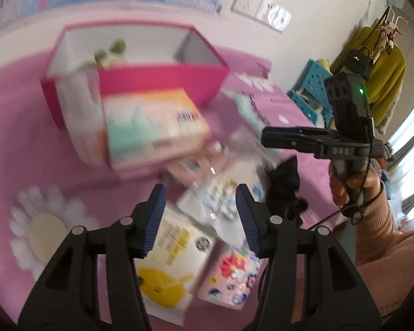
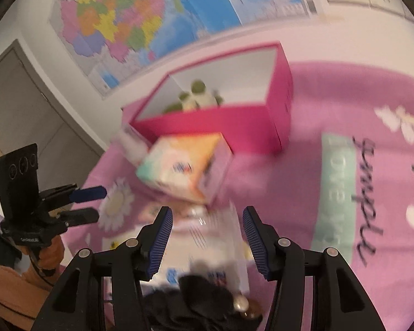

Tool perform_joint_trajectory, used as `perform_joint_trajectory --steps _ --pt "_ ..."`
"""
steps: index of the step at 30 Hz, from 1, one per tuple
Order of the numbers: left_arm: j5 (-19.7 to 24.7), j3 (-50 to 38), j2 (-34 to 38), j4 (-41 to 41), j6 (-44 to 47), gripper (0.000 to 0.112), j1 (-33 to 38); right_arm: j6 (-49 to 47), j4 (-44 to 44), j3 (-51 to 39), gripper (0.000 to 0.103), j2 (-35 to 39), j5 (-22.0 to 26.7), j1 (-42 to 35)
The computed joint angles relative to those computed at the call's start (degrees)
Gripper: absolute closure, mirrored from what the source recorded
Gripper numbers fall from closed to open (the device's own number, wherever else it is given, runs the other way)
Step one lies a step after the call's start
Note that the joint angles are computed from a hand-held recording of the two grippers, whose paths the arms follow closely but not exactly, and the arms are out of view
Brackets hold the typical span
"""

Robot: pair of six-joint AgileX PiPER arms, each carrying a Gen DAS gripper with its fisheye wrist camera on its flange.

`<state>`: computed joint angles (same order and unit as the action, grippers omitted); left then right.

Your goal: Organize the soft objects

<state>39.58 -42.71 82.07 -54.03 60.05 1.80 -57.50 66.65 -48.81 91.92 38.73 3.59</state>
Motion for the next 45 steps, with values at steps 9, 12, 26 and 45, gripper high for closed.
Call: perform_joint_trajectory --steps 9,12,26,45 --pt "3.2 2.7 6.04 -2.22 0.77 0.058 -2.04 -3.88 3.0 4.04 0.052 2.32 -1.97 0.36" --pt "3.12 2.38 7.37 -2.39 0.2 0.058 -3.27 -4.79 3.73 4.43 0.061 2.36 -2.08 0.15" --pt "3.09 1.09 8.02 -3.05 -1.05 0.083 -4.15 -11.29 9.24 7.44 0.095 0.79 -1.22 -1.29" --pt "1.12 0.77 9.67 -3.06 -0.52 0.086 -5.19 -9.13 6.41 5.01 0.071 3.46 -0.26 -1.63"
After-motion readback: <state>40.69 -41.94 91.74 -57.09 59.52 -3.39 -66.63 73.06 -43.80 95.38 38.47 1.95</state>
